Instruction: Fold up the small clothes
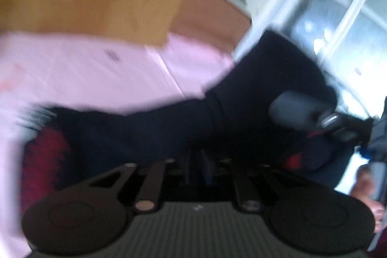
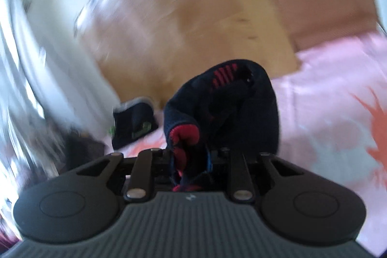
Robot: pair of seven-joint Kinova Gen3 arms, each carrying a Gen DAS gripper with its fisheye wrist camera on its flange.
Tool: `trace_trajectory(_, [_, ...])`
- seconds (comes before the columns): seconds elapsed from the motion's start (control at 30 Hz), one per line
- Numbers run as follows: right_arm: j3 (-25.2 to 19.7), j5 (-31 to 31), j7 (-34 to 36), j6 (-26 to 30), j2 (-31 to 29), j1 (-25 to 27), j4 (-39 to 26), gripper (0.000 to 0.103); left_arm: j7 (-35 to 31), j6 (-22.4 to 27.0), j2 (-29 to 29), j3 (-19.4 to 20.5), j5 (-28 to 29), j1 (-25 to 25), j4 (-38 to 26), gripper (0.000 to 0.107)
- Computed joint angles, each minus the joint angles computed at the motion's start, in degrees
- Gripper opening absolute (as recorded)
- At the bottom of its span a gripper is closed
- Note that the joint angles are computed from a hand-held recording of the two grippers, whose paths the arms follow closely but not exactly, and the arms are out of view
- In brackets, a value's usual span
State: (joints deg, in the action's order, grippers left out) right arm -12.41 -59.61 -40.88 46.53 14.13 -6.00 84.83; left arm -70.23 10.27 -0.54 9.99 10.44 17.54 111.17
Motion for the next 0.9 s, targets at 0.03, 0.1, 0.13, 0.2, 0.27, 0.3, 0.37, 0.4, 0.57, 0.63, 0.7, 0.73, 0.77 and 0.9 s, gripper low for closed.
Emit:
trace_trajectory(0.03, [0.6, 2.3, -0.1, -1.1, -0.2, -2.7, -0.5, 0.027, 2.3, -1.5, -2.7, -1.5, -2.2, 0.3, 2.5, 0.026])
trace_trajectory(0.1, [-0.1, 6.9, -1.7, -1.0, 1.1, -5.6, -2.9, 0.027, 7.0, -2.6, -8.0, -2.3, -4.7, -2.4, 6.9, 0.030])
trace_trajectory(0.13, [-1.3, 9.3, -3.0, -0.7, 2.2, -6.5, -4.4, 0.027, 9.3, -2.0, -10.6, -2.0, -5.6, -4.9, 8.6, 0.030])
trace_trajectory(0.2, [-2.1, 13.9, -5.5, 0.4, 4.4, -9.5, -7.6, 0.027, 14.0, -1.9, -15.8, -0.9, -5.9, -9.9, 12.0, 0.030])
trace_trajectory(0.27, [-2.9, 17.8, -7.5, 2.9, 7.1, -11.9, -11.0, 0.027, 18.6, -1.9, -18.6, -0.5, -8.2, -12.6, 13.9, 0.030])
trace_trajectory(0.3, [-3.4, 20.1, -9.4, 4.4, 8.9, -13.1, -13.2, 0.027, 21.0, -2.4, -19.5, -1.2, -10.0, -12.5, 14.7, 0.030])
trace_trajectory(0.37, [-2.7, 24.3, -12.4, 4.7, 11.7, -16.7, -15.1, 0.027, 25.6, -3.5, -20.0, -3.3, -14.7, -10.3, 15.5, 0.032])
trace_trajectory(0.4, [-2.1, 26.6, -12.5, 3.5, 12.5, -18.6, -14.7, 0.027, 27.5, -3.6, -19.9, -4.4, -17.0, -8.8, 15.3, 0.033])
trace_trajectory(0.57, [-5.2, 27.6, -8.6, 1.3, 11.5, -17.1, -12.4, 0.042, 34.7, -1.4, -16.5, -5.2, -28.7, -4.2, 12.7, 0.033])
trace_trajectory(0.63, [-7.1, 25.2, -6.6, 5.9, 11.5, -13.3, -13.7, 0.051, 38.4, -2.0, -14.8, -7.7, -33.3, -0.5, 12.2, 0.037])
trace_trajectory(0.7, [-8.9, 21.0, -3.0, 8.2, 10.4, -8.9, -12.9, 0.054, 42.6, -2.1, -14.0, -9.5, -37.8, 1.9, 11.9, 0.037])
trace_trajectory(0.73, [-9.9, 18.7, -0.7, 8.0, 9.4, -6.5, -11.8, 0.054, 43.8, -2.0, -13.7, -10.0, -39.1, 2.5, 11.7, 0.037])
trace_trajectory(0.77, [-10.2, 16.4, 1.5, 7.1, 8.1, -4.7, -10.4, 0.054, 44.2, -2.4, -13.2, -10.8, -39.6, 3.2, 11.6, 0.038])
trace_trajectory(0.9, [-5.8, 11.5, 2.8, 2.6, 5.3, -4.9, -8.9, 0.053, 40.7, -3.1, -10.9, -17.5, -35.9, 9.7, 10.3, 0.040])
